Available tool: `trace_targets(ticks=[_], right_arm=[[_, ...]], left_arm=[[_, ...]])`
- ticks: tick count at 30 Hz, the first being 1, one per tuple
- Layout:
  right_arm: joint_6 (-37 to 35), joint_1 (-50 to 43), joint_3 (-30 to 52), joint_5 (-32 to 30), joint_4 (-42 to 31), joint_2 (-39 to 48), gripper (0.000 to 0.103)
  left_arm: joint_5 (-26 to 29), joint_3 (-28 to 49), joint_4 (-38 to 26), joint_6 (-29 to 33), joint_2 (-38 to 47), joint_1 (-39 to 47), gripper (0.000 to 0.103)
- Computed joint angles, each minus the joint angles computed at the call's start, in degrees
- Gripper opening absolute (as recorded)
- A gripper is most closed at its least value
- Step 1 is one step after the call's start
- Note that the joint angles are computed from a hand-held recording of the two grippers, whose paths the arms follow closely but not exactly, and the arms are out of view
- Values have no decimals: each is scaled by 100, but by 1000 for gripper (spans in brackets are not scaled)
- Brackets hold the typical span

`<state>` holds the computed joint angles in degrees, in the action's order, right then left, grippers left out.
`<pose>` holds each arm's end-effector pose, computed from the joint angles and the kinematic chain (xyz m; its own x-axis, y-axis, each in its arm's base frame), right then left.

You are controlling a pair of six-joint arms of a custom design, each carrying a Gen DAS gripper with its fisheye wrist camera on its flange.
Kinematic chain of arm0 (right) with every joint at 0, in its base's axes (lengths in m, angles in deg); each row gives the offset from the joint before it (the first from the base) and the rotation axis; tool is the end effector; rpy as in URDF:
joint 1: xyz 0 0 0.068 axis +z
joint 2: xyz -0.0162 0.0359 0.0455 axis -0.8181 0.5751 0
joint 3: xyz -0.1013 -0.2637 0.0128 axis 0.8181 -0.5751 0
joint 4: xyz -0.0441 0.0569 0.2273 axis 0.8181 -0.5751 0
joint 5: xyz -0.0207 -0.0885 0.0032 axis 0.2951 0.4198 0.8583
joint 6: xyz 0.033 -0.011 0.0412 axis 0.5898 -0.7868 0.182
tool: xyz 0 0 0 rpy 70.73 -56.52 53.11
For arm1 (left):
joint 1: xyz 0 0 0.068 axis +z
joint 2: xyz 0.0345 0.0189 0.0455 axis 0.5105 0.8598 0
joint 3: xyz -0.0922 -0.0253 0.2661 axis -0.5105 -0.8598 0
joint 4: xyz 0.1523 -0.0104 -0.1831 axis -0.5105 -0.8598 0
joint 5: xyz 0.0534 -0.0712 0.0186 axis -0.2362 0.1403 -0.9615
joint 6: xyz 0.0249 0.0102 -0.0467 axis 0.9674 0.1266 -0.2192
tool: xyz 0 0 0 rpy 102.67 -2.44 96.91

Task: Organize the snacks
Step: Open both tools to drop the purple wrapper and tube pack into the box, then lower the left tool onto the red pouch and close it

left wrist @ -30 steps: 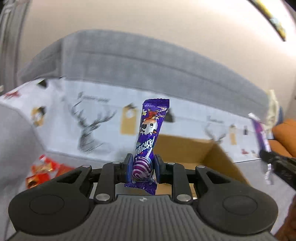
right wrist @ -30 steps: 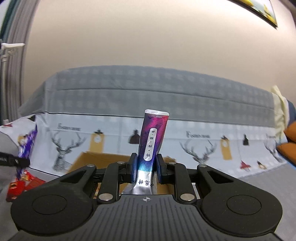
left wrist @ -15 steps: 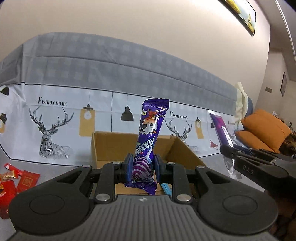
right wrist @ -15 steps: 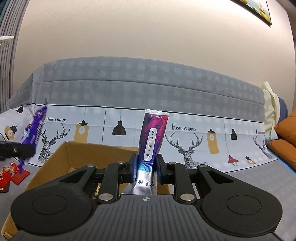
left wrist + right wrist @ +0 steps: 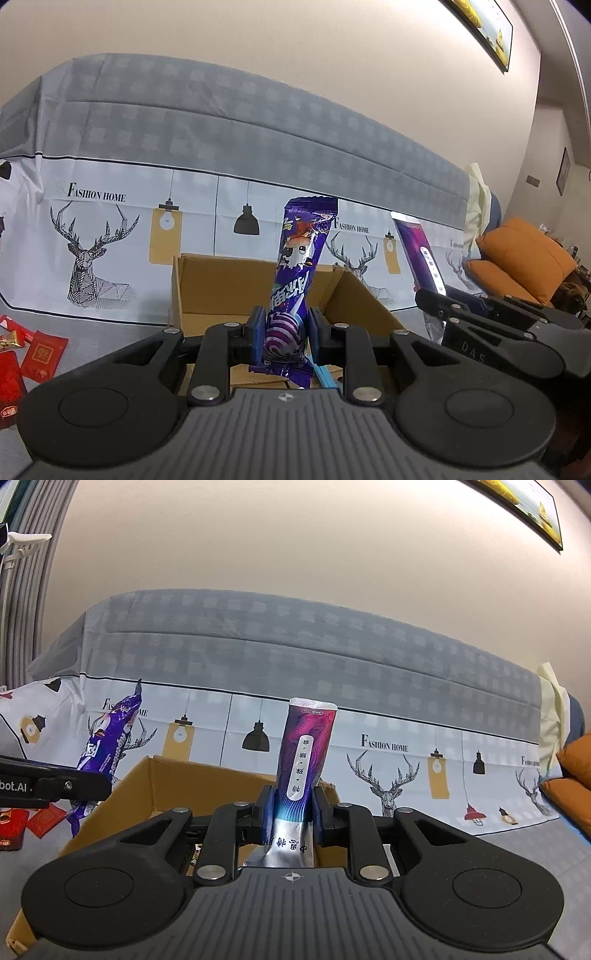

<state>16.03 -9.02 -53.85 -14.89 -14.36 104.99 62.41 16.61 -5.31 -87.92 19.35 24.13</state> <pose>0.1963 0.1607 0.1166 -0.2540 -0.0698 -0.9647 0.1604 0.9805 -0.1132 0.2664 -0.0461 0.1540 -0.4469 -0.0308 -0.8940 0.4532 0.8539 -0.2560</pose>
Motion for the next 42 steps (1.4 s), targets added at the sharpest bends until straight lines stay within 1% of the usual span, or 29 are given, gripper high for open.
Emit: trace_targets(ticks=[9,12,14,15,16,18,20,22,26,29,31,32,33,34,36,39,41,42], right_arm=[[-62,-16,-19,-20,36,6,23],[-63,-10,-12,-21,20,11,23],[-75,-18,-16,-47,28,12,23],[-75,-38,-8,-90,-8,-2,24],[-61,-53,-1,-130,-52,-12,24],[-66,-66,4,-179,-58,-5,25],[-86,-65,19,-160,-41,21,32],[-76,-75,18,-142,-9,40,42],[12,-120,43,-186,-61,55,43],[96,-140,92,-229,-149,63,44],[133,-147,136,-263,-171,79,44],[153,-150,167,-281,-184,95,44],[179,-159,219,-308,-226,107,44],[204,-163,275,-332,-255,124,44],[265,-162,384,-360,-288,164,44],[544,-144,583,-481,-474,200,44],[703,-122,654,-637,-473,203,44],[746,-87,693,-660,-463,219,44]], left_arm=[[75,39,-4,-48,12,49,26],[124,76,-102,-57,-16,61,26],[292,172,-302,-72,-17,94,27],[415,234,-430,-73,-6,124,35],[487,285,-544,-68,-4,133,48],[440,267,-548,-38,-17,104,50],[412,258,-553,-3,-41,91,50],[403,265,-578,11,-58,97,50],[346,260,-602,27,-96,116,50],[283,160,-450,-22,-187,166,44],[218,82,-334,-13,-264,237,30],[170,45,-290,6,-312,275,27],[156,1,-297,45,-387,334,22],[157,-14,-384,101,-482,400,19],[189,34,-773,300,-779,616,18],[252,414,-1583,859,-1137,941,16],[177,673,-1848,1320,-1197,1109,17],[119,769,-1864,1481,-1138,1198,17]])
